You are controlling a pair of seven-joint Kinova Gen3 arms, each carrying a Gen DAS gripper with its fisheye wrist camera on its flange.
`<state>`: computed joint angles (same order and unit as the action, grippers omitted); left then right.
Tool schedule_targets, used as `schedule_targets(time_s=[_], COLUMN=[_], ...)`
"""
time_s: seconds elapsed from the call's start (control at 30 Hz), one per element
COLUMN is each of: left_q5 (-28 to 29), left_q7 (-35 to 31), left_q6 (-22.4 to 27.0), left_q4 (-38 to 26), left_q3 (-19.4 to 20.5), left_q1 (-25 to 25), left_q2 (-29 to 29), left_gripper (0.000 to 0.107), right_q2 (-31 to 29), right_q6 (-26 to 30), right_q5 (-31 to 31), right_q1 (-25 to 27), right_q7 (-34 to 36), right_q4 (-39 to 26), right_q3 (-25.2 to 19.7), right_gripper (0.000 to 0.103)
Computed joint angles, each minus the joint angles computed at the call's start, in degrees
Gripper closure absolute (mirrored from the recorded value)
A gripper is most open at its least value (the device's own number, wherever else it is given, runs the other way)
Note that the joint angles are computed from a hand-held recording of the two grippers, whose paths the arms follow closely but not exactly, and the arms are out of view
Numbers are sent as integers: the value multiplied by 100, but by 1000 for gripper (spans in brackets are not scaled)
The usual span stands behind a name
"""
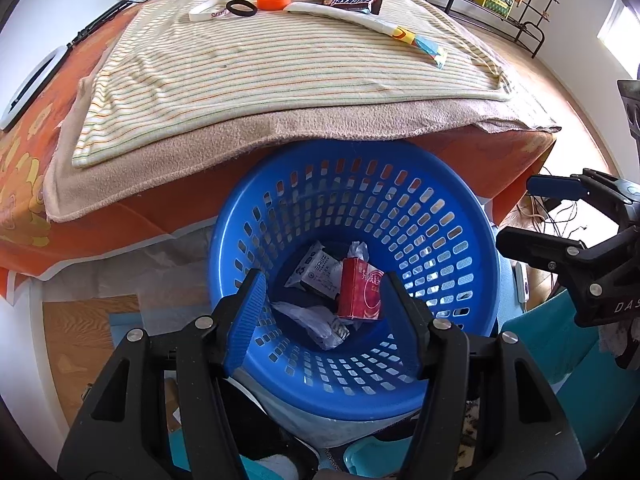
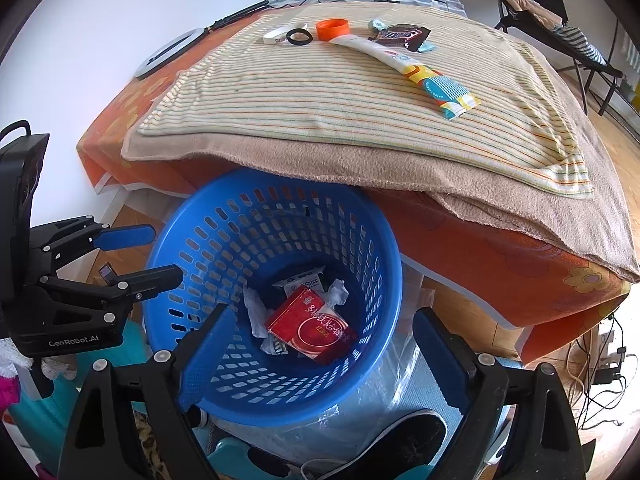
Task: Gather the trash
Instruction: 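Move both tools back over the towel toward the toothpaste tube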
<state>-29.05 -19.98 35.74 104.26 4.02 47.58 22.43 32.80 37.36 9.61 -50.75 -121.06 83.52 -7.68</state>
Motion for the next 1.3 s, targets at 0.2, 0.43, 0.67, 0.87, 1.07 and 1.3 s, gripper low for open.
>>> schedule_targets(time_s=[0.2,0.43,0.67,0.87,1.07,1.3], left_q5=[-118,-185,-161,-144,-41,451], left_q7=[35,-116,-409,-736,-1058,-1401], left_q6=[145,272,387,480,457,266], left_q4=[-141,-375,-646,-902,-1204,-1567], left_q3=[-21,41,43,-10,-117,-207], left_q1=[-15,-203,-426,-641,-950,-1459], left_q2=[-124,-177,-175,-149,-77,144], left_gripper=[46,46,46,46,46,46], right_q2=[-101,-173,-135,-128,109,561], right_q6=[-104,-154,-95,-339,-177,278], right_q5=[124,240,439,574,639,460], right_q1=[-59,-25,-14,84,198,436], right_q7=[-247,-469,-460,-431,-208,473], right_q4=[54,-15,-282,-414,-941,-1861], right_q3=[136,201,276,368,452,340], right_gripper=[11,9,9,9,9,9])
